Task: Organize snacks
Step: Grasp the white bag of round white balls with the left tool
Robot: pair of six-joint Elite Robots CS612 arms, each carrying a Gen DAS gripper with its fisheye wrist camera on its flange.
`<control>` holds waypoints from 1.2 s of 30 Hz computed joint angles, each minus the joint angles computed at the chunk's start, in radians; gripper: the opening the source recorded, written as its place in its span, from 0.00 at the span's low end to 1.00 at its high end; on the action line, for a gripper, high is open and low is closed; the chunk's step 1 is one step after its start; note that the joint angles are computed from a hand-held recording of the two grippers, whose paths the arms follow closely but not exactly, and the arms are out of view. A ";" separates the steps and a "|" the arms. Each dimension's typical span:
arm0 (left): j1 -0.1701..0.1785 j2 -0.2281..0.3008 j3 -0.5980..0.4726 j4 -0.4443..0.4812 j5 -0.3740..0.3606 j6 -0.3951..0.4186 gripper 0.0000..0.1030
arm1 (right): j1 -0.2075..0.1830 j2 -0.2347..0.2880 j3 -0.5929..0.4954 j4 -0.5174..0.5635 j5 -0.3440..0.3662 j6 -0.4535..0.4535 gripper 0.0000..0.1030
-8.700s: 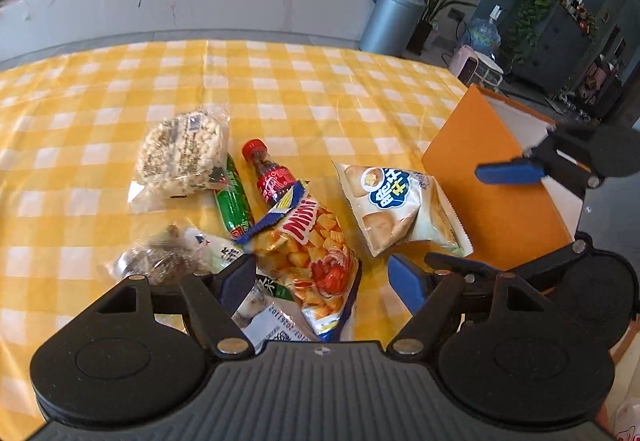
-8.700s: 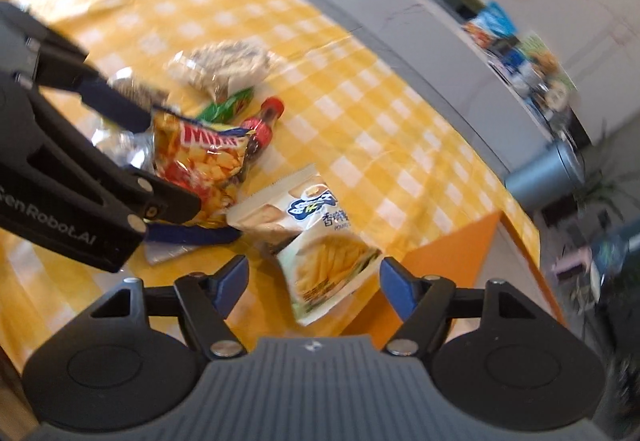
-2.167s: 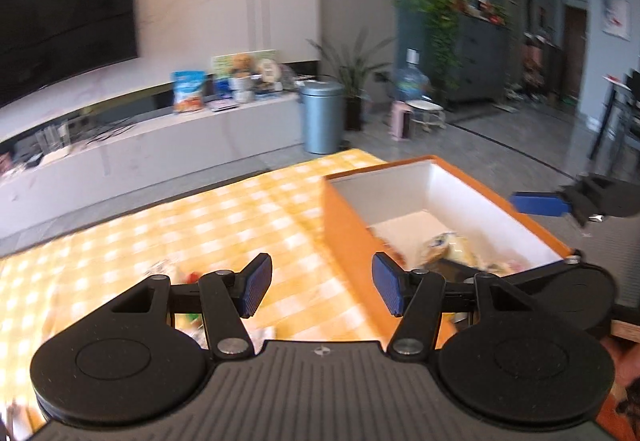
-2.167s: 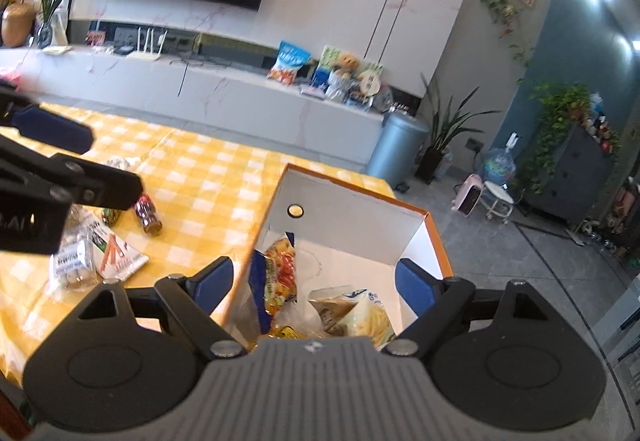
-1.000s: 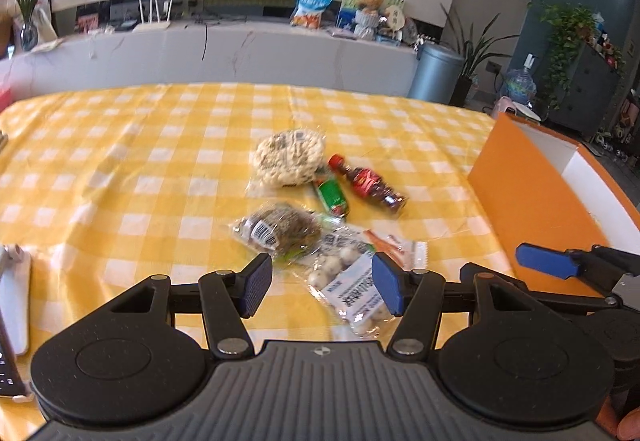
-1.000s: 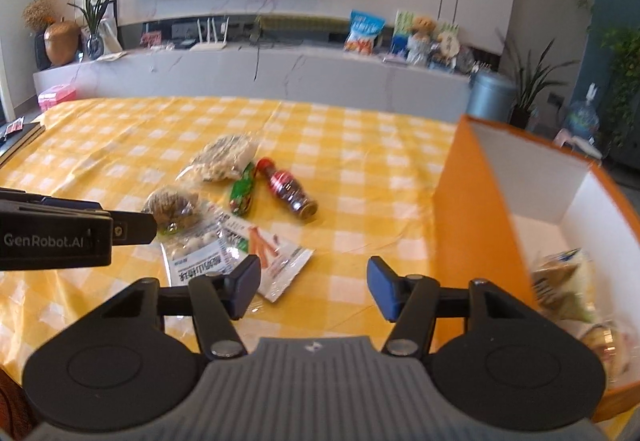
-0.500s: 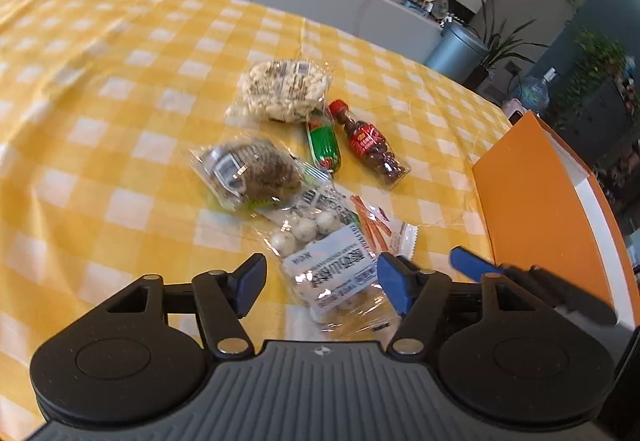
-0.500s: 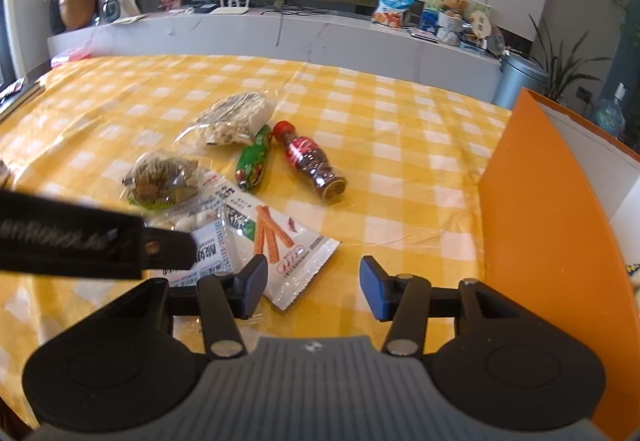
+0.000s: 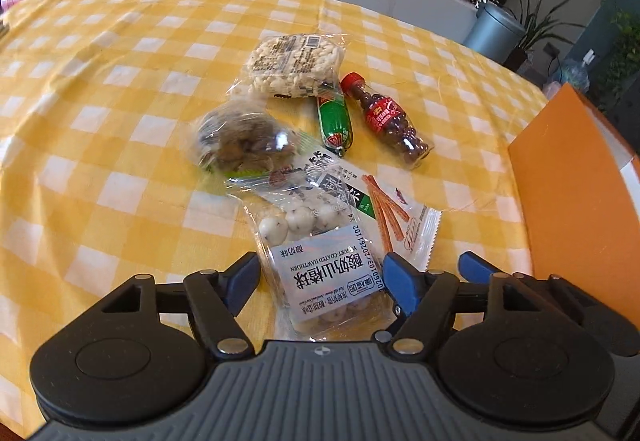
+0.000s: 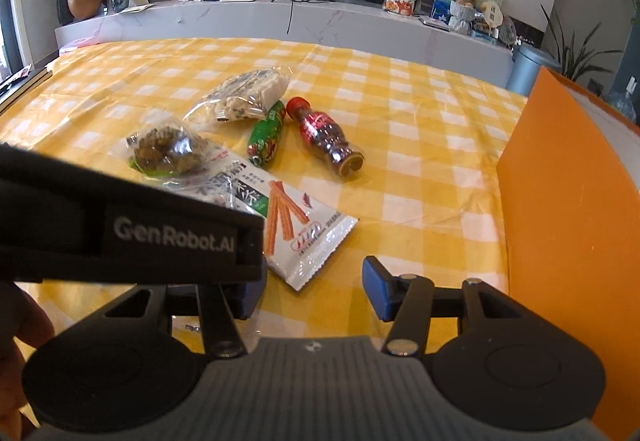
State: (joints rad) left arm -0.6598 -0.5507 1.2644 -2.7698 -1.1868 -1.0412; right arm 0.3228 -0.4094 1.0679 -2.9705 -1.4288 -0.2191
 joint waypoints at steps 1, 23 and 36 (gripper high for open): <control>-0.002 0.002 -0.005 0.010 0.008 0.008 0.80 | -0.001 -0.001 0.003 -0.002 0.001 0.000 0.53; -0.024 0.013 -0.008 -0.031 0.063 0.152 0.67 | -0.011 -0.026 0.051 -0.012 -0.020 0.034 0.61; -0.036 -0.009 0.022 -0.136 0.154 0.208 0.66 | -0.013 -0.030 0.054 -0.084 -0.027 0.051 0.61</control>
State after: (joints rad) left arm -0.6961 -0.5597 1.2868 -2.9055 -1.0324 -0.8333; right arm 0.3101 -0.4389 1.1222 -3.0541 -1.4561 -0.1677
